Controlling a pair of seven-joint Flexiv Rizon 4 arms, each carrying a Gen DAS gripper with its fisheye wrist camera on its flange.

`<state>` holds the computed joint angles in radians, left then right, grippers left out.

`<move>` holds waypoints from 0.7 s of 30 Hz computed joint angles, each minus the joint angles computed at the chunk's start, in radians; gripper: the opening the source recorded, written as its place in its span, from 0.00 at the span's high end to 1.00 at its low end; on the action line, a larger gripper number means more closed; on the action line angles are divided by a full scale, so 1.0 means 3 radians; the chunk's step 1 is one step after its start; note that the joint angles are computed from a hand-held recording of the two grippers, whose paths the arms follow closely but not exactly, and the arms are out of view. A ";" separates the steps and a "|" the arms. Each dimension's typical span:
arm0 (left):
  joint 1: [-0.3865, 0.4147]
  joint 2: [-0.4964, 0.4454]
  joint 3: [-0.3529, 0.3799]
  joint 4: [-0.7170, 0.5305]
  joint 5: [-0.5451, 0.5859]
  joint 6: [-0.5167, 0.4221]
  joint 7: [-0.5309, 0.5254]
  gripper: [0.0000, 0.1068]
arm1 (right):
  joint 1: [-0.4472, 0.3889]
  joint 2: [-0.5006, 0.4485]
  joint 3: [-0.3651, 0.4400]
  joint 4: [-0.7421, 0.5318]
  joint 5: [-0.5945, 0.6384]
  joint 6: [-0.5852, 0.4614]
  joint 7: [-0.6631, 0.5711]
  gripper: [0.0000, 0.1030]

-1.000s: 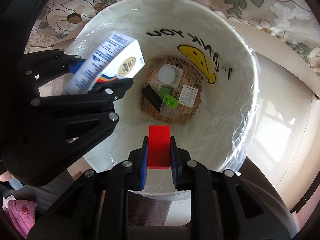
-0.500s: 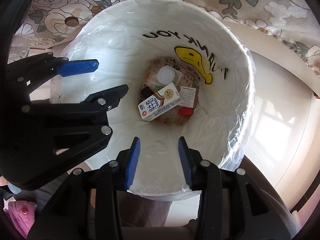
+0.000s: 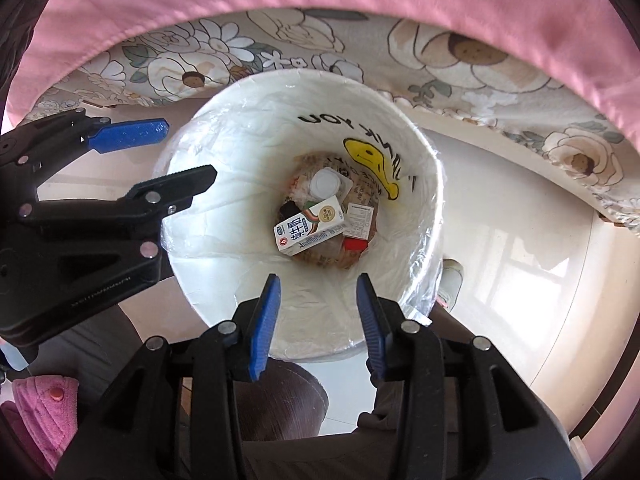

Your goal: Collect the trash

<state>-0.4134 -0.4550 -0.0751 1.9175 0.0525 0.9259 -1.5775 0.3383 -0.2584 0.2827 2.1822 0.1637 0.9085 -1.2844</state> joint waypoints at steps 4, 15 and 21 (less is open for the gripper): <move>0.0039 0.0231 -0.0006 0.0091 -0.0061 -0.0057 -0.0015 0.46 | 0.0125 0.0267 -0.0071 0.0177 -0.0449 0.0081 0.0267 0.60; 0.0159 0.1050 -0.0018 0.0375 -0.0070 -0.0032 -0.0181 0.36 | 0.0126 0.1009 -0.0094 0.0318 -0.1069 0.0048 0.0674 0.52; 0.0214 0.1481 -0.0064 0.0497 -0.0047 0.0053 -0.0188 0.31 | 0.0125 0.1373 -0.0042 0.0337 -0.1197 0.0052 0.0774 0.45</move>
<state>-0.3492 -0.0107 -0.0943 2.0666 0.0383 0.9417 -1.6338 0.3759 0.1536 0.2700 2.2832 -0.1953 0.9241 -1.0523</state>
